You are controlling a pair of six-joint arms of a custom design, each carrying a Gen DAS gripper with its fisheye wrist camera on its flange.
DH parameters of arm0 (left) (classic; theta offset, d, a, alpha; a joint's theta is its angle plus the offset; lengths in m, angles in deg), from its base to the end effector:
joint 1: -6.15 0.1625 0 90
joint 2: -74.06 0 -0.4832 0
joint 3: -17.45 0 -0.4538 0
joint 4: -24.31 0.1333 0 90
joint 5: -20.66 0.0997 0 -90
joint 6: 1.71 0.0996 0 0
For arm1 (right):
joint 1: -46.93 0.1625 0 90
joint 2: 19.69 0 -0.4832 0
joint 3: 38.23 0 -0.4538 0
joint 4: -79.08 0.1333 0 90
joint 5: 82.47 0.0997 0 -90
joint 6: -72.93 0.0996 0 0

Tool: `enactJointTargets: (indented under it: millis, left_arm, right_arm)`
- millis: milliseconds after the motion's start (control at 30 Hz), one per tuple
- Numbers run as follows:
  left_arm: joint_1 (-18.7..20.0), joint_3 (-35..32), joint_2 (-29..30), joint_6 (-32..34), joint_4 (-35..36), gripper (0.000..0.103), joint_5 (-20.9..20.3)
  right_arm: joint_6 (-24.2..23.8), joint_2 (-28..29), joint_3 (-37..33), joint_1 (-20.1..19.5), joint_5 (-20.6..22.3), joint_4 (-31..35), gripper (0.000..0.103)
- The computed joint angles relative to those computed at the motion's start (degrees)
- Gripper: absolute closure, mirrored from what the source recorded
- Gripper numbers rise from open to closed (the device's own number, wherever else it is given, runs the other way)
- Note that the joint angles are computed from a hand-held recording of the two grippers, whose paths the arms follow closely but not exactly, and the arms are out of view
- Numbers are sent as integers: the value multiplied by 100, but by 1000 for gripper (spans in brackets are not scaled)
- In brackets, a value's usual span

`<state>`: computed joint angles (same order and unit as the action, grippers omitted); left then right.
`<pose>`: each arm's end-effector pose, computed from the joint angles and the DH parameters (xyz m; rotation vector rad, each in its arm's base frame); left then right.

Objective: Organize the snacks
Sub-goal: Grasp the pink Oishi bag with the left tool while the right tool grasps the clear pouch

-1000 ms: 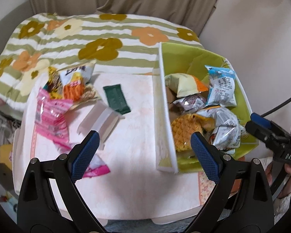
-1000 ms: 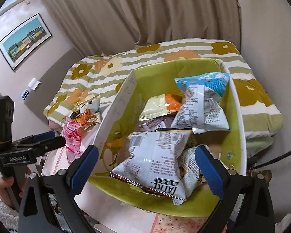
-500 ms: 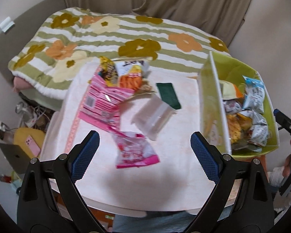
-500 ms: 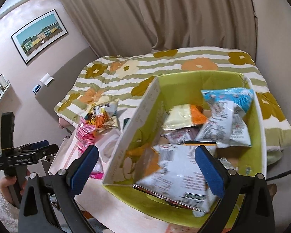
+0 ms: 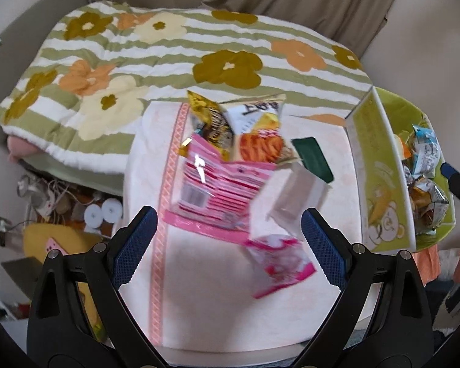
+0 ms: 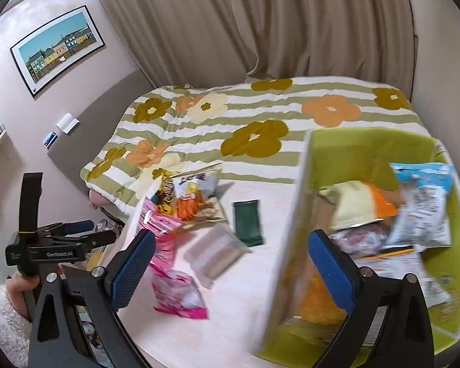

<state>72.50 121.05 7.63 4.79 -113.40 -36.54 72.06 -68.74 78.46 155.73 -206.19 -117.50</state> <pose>-0.0965 -0.6872 0.2671 0.6036 2.5105 -0.3487 0.2733 -0.5608 0.1060 0.1628 -2.5040 0.9891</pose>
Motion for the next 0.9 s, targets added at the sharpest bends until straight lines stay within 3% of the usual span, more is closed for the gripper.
enactJointTargets:
  millis: [233,400,600,733,900]
  left_arm:
    - [429,-731,416,555,816,9,-402]
    - [622,-1010,757,831,1254,9,-679]
    - [662,-1001,1078,911,1054,9,-361]
    - [723,-1102,1220,733,1117,9,-407]
    - [730,-1159,1378,703,1113,9,-256]
  right_arm:
    - [742,722,-872,51,-372,596,4]
    - [1978,1225,-1356,13,-1020,1167,4]
    - [3101,1522,-1573,-99,-1289,1666,4]
    - [3368,1588,-1677,-168,-1260,2074,4]
    - [3453,1629,-1666,-275,-1144,1907,4]
